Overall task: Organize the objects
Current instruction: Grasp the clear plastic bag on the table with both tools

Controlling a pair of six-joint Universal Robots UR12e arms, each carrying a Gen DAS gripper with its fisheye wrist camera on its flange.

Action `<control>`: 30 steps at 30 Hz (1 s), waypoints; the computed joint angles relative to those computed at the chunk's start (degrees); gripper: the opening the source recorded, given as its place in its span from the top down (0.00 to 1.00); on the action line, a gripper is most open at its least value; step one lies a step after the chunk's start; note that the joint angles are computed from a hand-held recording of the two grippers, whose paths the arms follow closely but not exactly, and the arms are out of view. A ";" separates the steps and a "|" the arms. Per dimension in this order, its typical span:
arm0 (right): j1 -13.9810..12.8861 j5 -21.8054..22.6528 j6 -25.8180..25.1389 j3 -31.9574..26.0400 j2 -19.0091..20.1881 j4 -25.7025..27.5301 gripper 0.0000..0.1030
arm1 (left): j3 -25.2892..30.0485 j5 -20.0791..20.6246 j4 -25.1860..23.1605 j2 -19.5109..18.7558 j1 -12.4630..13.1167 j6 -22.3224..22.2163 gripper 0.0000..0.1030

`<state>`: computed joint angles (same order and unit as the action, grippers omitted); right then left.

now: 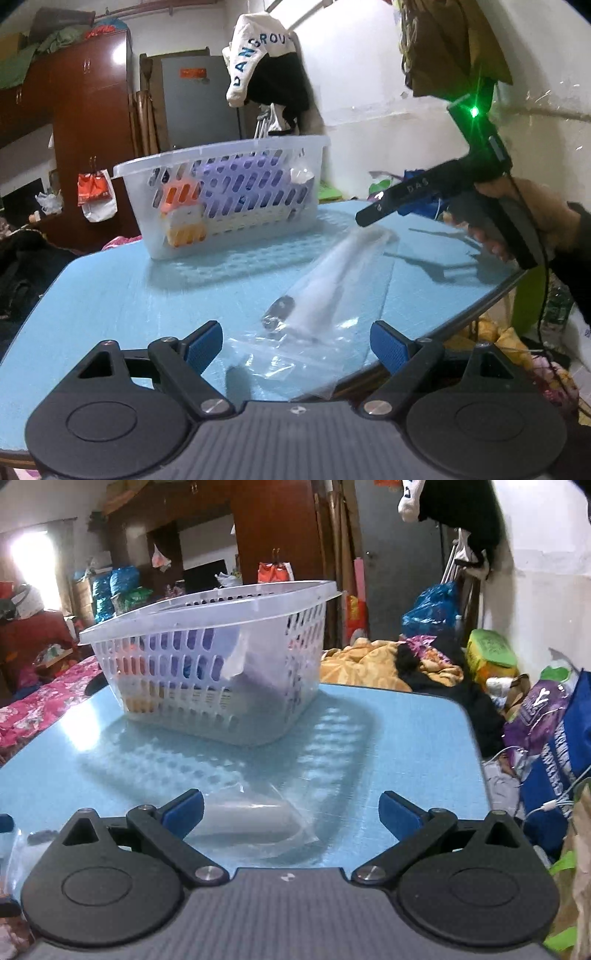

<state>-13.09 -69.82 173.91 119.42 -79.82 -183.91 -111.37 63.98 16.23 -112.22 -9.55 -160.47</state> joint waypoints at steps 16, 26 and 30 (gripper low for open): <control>-0.66 5.86 -3.85 -0.72 -0.01 4.98 0.22 | 2.04 -1.44 -1.71 -1.34 0.27 -0.08 0.28; -1.72 7.91 -5.77 1.25 -1.27 3.75 0.50 | 2.37 0.23 -0.10 -1.76 -0.61 2.70 0.51; -2.24 8.91 -5.32 1.81 -1.50 3.01 0.65 | 2.17 0.87 1.02 -1.90 -0.78 3.15 0.61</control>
